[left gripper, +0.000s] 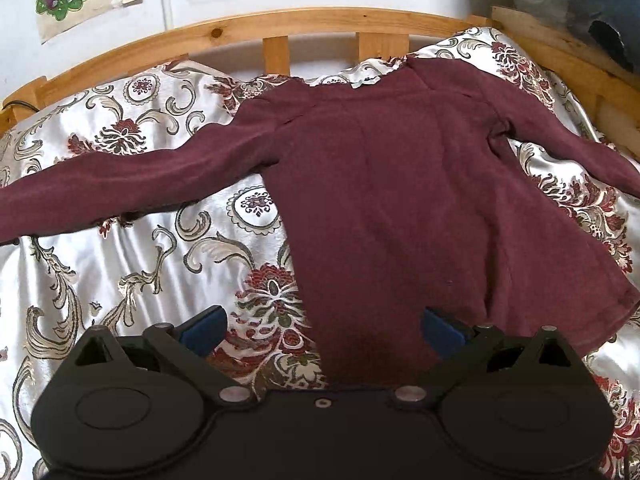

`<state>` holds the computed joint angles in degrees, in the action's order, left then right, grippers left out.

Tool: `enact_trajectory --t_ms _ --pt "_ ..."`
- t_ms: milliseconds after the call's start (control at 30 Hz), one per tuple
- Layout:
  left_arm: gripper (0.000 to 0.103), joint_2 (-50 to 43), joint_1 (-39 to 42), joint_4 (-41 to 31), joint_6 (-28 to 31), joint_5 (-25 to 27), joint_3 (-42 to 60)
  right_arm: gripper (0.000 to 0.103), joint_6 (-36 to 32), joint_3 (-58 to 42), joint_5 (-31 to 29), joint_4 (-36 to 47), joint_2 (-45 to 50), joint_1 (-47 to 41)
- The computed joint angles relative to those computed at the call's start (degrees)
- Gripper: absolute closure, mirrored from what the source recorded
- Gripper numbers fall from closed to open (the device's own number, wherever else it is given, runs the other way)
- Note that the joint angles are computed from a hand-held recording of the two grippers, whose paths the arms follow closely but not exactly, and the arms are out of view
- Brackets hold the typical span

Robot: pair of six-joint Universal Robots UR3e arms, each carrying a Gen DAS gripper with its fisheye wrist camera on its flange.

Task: Fold small clothes
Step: 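Grasp the cuff of a maroon sleeve with the right tool and lift, then carry the sleeve across the shirt body with the right tool and release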

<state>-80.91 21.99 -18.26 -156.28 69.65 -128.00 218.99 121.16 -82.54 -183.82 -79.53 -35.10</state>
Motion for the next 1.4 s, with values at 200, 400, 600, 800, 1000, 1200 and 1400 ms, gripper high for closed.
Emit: enact_trajectory --t_ms 200,400,600,800,1000,1200,1400 --pt "0.001 2.19 2.02 -2.07 1.87 -3.45 -0.94 0.02 10.65 -7.62 -12.47 4.22 5.96 4.69" --pt "0.001 5.67 3.42 -3.88 4.32 -5.18 -2.37 0.084 11.9 -6.68 -17.69 1.9 8.36 5.07" --pt "0.001 8.5 5.18 -6.4 5.57 -6.79 -2.72 0.097 -1.4 -2.42 -20.5 -15.82 10.18 7.07" --pt "0.001 9.17 7.41 -7.86 5.2 -8.3 -1.57 0.097 -24.76 -8.44 -21.5 -33.08 13.84 15.36" --pt "0.001 7.81 8.83 -6.2 3.53 -8.22 -0.23 0.098 -49.14 -15.01 -7.79 -40.83 15.92 24.67" --pt "0.001 6.72 10.84 -4.92 1.12 -8.27 0.36 0.098 -67.44 -12.61 8.76 -37.41 16.37 33.16" --pt "0.001 6.55 13.08 -4.99 0.79 -8.99 -0.01 0.098 -74.85 -8.04 10.19 -33.69 20.17 40.03"
